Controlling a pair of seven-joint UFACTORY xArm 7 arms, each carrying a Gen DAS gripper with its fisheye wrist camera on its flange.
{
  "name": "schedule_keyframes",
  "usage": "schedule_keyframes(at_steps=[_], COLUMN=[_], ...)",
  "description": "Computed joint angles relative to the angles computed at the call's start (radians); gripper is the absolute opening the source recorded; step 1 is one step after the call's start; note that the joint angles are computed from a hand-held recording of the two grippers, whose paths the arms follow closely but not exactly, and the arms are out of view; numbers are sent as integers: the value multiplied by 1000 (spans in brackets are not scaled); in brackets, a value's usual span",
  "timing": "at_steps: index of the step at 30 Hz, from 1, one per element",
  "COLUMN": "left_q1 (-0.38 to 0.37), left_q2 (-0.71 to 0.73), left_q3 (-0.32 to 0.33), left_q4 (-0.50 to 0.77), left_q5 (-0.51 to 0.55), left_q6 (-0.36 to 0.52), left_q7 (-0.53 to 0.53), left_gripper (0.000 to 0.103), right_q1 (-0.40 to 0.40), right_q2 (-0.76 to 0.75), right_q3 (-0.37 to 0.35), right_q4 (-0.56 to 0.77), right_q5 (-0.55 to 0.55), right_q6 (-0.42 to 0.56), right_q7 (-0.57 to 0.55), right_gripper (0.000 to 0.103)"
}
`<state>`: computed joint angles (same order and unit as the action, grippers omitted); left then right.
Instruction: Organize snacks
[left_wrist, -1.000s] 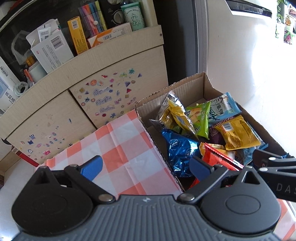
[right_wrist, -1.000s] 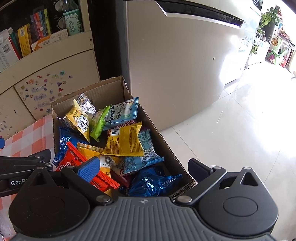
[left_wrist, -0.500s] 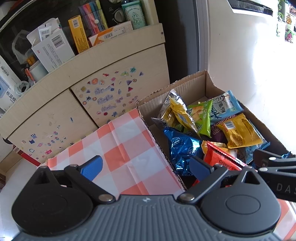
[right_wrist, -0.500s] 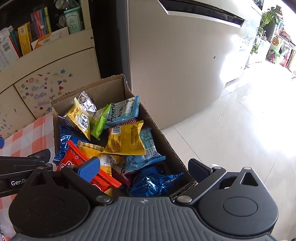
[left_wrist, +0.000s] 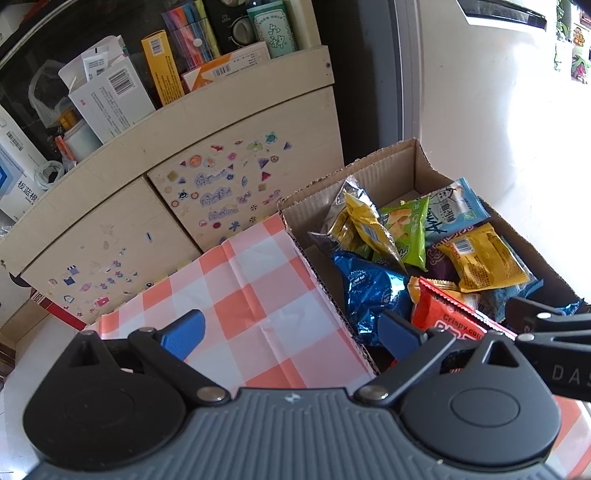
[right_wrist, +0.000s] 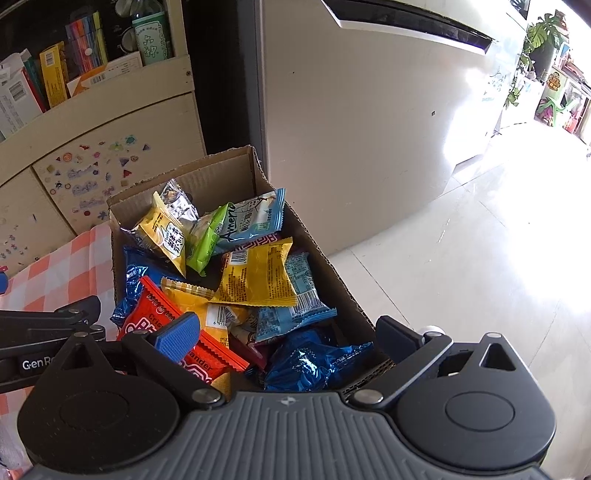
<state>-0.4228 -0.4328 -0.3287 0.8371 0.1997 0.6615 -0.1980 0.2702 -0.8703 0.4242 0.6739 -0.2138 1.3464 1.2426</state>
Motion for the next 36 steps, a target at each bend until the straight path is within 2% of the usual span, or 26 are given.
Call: schedule_keyframes(at_steps=[20,28,36], left_q1=[0,11,22], left_q2=[-51,-153,-297], left_q3=[18,51,80], left_q4=[-33,-118,-232], left_q5=[-21,-57,-89], left_q6=[35,40,53], left_q7=[0,37,88], left_gripper=[99,99,99], right_q1=[14,39,82], right_q2=[22,53,89], right_q3=[17,41,105], right_q4=[15,23,42], right_q5=[3,-7,4], right_q6=[-13,-61,-71], right_q7=[6,18,99], right_gripper=[103,103,103])
